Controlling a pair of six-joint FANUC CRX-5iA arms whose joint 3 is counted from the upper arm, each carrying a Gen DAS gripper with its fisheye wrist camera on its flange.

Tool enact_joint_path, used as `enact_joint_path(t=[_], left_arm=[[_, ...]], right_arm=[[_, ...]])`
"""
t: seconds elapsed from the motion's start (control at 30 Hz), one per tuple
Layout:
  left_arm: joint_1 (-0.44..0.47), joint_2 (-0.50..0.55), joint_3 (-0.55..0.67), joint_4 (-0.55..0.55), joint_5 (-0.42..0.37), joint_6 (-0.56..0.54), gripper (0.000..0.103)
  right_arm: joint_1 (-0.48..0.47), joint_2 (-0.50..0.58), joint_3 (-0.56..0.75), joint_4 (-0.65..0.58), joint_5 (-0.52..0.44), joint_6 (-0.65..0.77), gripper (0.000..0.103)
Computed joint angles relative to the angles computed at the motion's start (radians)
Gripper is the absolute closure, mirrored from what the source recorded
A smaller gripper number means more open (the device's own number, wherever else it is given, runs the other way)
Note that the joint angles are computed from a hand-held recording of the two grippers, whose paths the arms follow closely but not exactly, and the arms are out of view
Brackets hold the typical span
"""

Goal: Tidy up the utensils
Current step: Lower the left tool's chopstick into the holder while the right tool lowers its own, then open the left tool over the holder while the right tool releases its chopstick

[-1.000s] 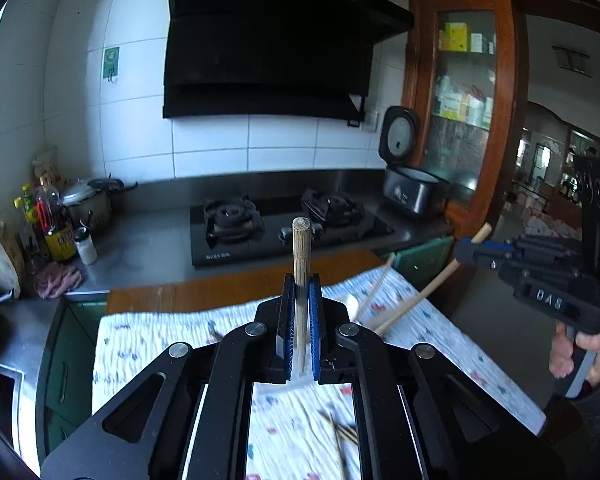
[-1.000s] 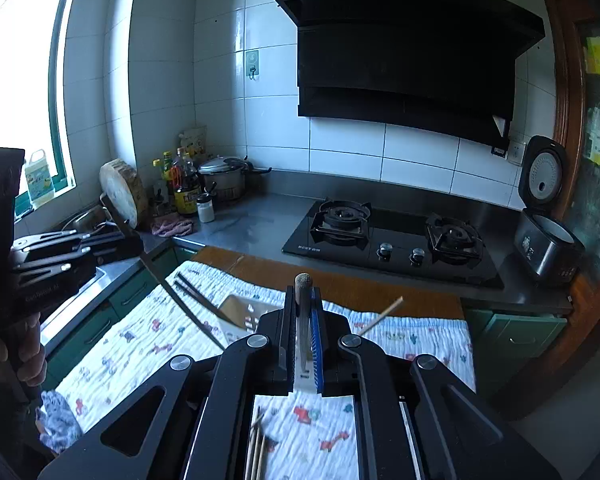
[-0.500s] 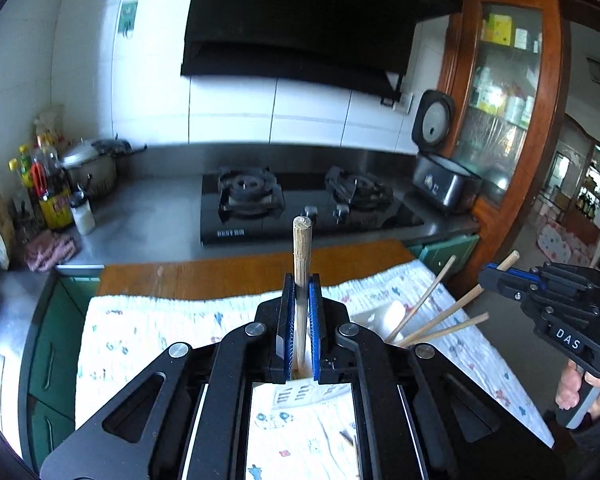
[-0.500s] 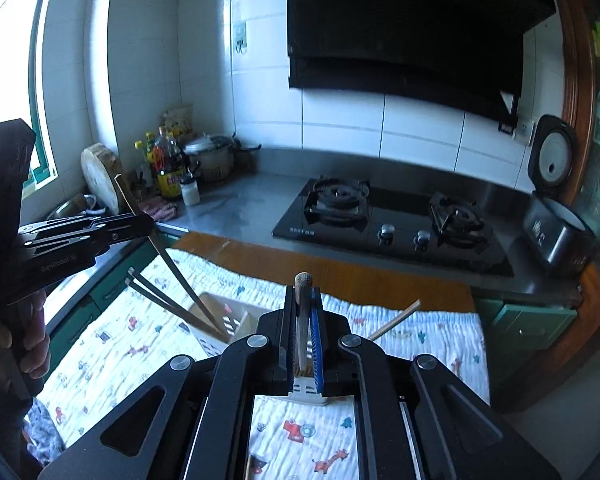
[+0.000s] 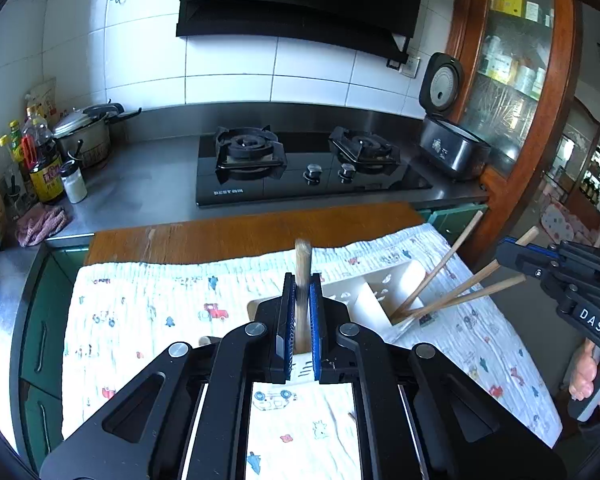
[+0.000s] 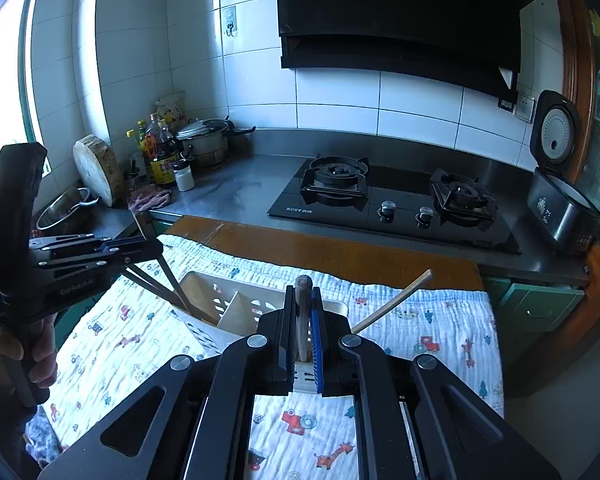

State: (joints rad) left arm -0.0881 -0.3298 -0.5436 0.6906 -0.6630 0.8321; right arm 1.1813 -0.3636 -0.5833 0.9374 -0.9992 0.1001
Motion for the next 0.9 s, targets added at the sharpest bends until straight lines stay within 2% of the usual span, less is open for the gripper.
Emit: enact_joint_path(t=[0.17, 0.23, 0.33, 0.47, 0.53, 0.73, 0.9], left_arm=[[0.005, -0.005, -0.003, 0.001, -0.007, 0.012, 0.092], [0.008, -0.025, -0.015, 0.014, 0.0, 0.0, 0.079], [0.015, -0.068, -0.034, 0.039, 0.0, -0.015, 0.073], [0.037, -0.159, -0.085, 0.087, -0.02, -0.054, 0.073], [0.051, -0.22, -0.117, 0.072, -0.033, -0.051, 0.072], [0.131, -0.404, -0.25, 0.101, -0.15, -0.097, 0.072], [0.243, -0.579, -0.362, 0.093, -0.294, -0.127, 0.072]], right_arm=[[0.016, -0.012, -0.01, 0.029, -0.023, -0.029, 0.091], [0.035, -0.024, -0.016, 0.052, -0.048, -0.043, 0.086], [0.087, -0.043, -0.028, 0.1, -0.114, -0.072, 0.075], [0.173, -0.082, -0.052, 0.125, -0.184, -0.113, 0.067], [0.237, -0.095, -0.073, 0.136, -0.247, -0.141, 0.065], [0.445, -0.124, -0.15, 0.095, -0.366, -0.264, 0.063], [0.61, -0.101, -0.213, 0.031, -0.447, -0.392, 0.063]])
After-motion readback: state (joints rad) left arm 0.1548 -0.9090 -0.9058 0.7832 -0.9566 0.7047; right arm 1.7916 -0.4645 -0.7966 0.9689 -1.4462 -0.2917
